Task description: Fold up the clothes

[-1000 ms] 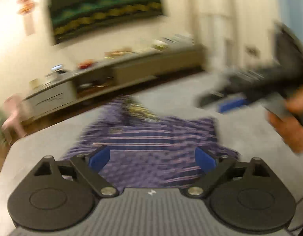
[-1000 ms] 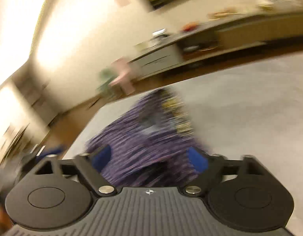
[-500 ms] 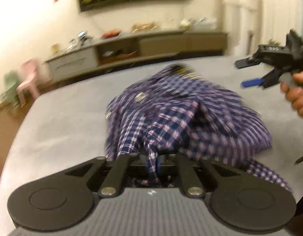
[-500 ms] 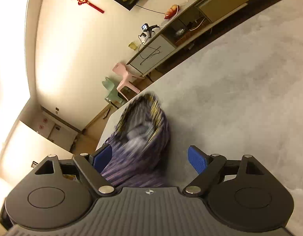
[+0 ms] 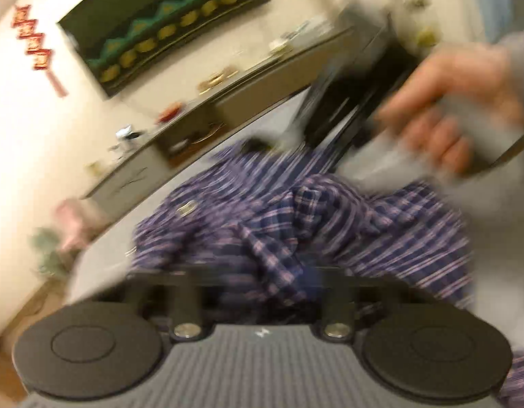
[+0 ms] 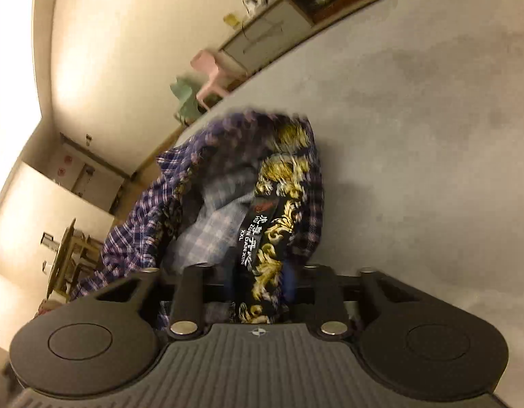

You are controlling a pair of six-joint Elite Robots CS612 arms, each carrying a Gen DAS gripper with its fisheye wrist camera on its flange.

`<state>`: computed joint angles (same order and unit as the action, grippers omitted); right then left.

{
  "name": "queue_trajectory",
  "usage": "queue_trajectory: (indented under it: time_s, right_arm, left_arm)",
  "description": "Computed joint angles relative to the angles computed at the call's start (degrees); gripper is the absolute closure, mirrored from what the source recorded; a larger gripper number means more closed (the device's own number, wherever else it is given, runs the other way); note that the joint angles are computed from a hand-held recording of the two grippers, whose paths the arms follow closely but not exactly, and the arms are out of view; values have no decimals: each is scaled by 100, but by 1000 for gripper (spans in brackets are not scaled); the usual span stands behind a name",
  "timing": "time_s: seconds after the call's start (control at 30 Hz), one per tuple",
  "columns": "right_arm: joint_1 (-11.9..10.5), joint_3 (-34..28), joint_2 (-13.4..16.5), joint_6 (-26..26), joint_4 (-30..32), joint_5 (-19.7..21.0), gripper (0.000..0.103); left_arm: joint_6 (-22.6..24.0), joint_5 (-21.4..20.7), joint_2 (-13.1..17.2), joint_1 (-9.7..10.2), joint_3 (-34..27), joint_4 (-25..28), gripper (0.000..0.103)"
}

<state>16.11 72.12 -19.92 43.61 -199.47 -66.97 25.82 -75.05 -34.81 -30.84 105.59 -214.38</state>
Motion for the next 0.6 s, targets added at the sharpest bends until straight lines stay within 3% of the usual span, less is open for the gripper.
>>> queue_trajectory:
  time_s: [0.07, 0.17, 0.3, 0.37, 0.43, 0.5, 0.57, 0.6]
  right_arm:
    - [3, 260, -128, 45, -494, -299, 94]
    - [-46, 959, -516, 126, -1807, -581, 94]
    - [-46, 1746, -1196, -306, -3467, -901, 94]
    - [-4, 1924, -1522, -759, -3915, -937, 94]
    - [50, 1935, -1774, -1253, -3934, -974, 94]
    - [123, 1748, -1900, -1817, -3599, -1233, 94]
    - [181, 1353, -1832, -2227, -2967, -1608, 92]
    - [180, 1083, -1700, -2305, -2502, -1691, 87]
  left_arm:
    - [-467, -134, -107, 93, 69, -33, 97]
    - [-648, -956, -528, 367, 409, -509, 98]
    - [-1403, -2032, -1059, 714, 506, -1293, 98]
    - [-1802, -2209, -1137, 811, 280, -1510, 98]
    - [-2079, -2077, -1135, 825, -54, -1500, 98]
    - [-2344, -1728, -1030, 776, -508, -1041, 98]
    - [-2636, -1390, -821, 774, -983, -16, 98]
    - [-2797, -1239, -711, 775, -1246, 528, 97]
